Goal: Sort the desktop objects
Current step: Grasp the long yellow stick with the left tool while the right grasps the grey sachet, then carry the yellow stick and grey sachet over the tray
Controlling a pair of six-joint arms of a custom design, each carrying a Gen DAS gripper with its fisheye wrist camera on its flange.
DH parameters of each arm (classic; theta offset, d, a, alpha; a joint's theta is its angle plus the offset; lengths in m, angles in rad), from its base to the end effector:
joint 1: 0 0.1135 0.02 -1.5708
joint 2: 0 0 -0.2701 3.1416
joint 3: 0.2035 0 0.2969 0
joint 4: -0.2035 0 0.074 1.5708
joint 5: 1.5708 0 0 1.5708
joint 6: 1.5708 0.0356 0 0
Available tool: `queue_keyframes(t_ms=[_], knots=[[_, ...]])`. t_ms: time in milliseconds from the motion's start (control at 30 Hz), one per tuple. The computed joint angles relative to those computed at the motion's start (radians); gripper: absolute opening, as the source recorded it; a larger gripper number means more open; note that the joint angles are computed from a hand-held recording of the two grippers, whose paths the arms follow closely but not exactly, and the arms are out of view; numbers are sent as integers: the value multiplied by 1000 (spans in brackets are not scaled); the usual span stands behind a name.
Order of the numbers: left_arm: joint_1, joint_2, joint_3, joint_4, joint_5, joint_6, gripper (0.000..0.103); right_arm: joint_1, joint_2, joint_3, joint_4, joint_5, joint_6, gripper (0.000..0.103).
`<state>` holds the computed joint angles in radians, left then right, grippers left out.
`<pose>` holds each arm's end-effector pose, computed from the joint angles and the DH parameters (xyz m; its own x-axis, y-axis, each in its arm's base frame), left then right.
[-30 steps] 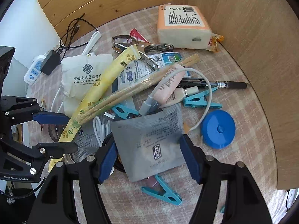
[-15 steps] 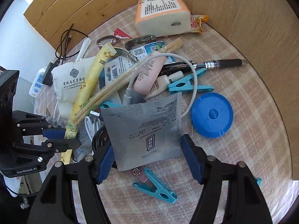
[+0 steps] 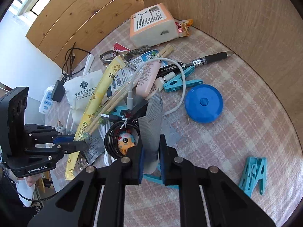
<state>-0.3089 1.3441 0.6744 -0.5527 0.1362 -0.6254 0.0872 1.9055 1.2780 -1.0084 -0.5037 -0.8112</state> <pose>0.2480 -0.0842 0.1405 -0.9281 -0.3126 -0.2021 -0.2442 0.9211 -0.3033 0.3696 0.0496 0.1415 -0.6519 -0.6945 -0.3044 -0.7518 0.5397 0.3788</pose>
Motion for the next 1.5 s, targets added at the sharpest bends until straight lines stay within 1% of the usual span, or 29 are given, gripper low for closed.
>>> queue_keyframes(t_ms=[33,100,200,233,267,300,533,633,667,800,900,1000,1100,1267,1500], knots=[[-2,-16,-8,-4,1,-5,10,-10,-5,-2,-6,0,1,12],[2,-98,-54,-34,5,-10,10,-24,-16,-11,-18,-9,-2,12],[-6,-141,-66,-57,3,-24,10,-44,-46,-36,-27,-9,-1,12],[-13,-164,-74,-68,2,-32,10,-54,-57,-43,-39,-11,-6,11],[-33,-181,-72,-81,-6,-46,10,-65,-73,-54,-46,-12,-8,4],[-48,-197,-72,-92,-14,-56,10,-74,-92,-68,-48,-12,-10,4],[-146,-233,-20,-125,-50,-89,10,-181,-228,-139,-115,-20,-31,3],[-213,-235,12,-136,-68,-105,10,-256,-300,-166,-164,-17,-66,3],[-229,-197,32,-111,-70,-105,10,-289,-323,-172,-182,-15,-81,3],[-334,-162,85,-101,-83,-133,10,-432,-384,-173,-254,-2,-145,3],[-414,-101,140,-77,-93,-144,10,-565,-396,-140,-317,4,-209,3],[-493,-8,210,-48,-93,-148,10,-703,-388,-99,-371,18,-278,3],[-574,91,294,-28,-87,-153,10,-843,-352,-46,-414,31,-343,3],[-684,259,448,5,-68,-144,10,-1063,-252,60,-450,57,-417,3],[-802,487,688,1,-34,-121,10,-1293,-85,234,-461,104,-451,3]])
